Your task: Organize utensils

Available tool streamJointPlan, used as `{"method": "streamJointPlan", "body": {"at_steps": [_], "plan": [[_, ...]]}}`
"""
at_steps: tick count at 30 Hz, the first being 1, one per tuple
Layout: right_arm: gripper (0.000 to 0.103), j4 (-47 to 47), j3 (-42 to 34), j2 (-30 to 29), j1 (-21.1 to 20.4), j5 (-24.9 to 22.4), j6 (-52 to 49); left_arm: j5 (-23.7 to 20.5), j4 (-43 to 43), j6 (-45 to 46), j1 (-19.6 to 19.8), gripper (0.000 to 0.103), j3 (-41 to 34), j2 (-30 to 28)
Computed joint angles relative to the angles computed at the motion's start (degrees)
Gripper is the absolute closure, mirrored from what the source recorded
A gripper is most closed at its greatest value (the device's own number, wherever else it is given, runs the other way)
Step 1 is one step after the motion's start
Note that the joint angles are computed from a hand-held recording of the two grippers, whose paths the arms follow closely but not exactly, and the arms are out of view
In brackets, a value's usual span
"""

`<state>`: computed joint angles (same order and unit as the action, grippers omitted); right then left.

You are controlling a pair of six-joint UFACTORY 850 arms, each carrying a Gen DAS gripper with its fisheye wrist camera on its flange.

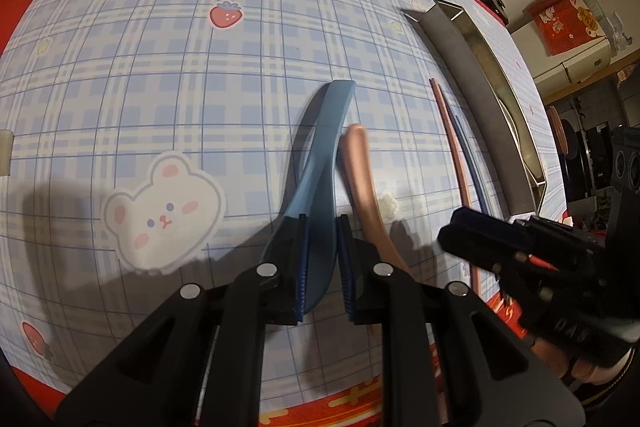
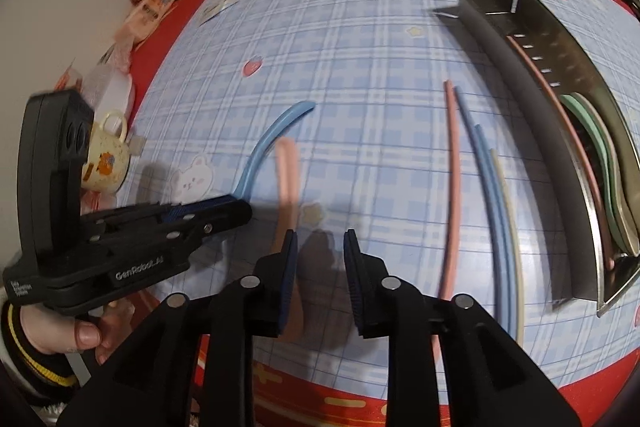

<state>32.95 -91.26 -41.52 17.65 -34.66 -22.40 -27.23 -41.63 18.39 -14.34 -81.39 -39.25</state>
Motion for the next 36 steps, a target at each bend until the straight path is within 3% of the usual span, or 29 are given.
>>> {"method": "streamJointPlan", "body": {"at_steps": [7,13,18,25,36], "plan": [[0.072,-3.3,-1.0,-0.7,1.9,-2.5,-0.7,-0.3,-2.3,1.8,0.3,0.084,0.3,0.1],[0.072,-5.3,-3.8,-3.5,3.2,-6.5,-0.5,-1.1,-6.0,4.6,1.0,0.084,1.0,0.3],[0.076,-3.5,-3.9,-3.8,3.1,-7.6,-2.0,-1.3,-7.8,6.2,1.3,0.084,1.7,0.6],[0.099,-0.6,-1.3,-1.4,0.8,-4.0,-1.0,-0.9,-6.8,5.7,1.1,0.084,1.8,0.7],[0.097,-0.1,-0.8,-1.6,0.6,-5.6,-0.7,-0.7,-6.3,5.5,0.9,0.084,1.6,0.6]]}}
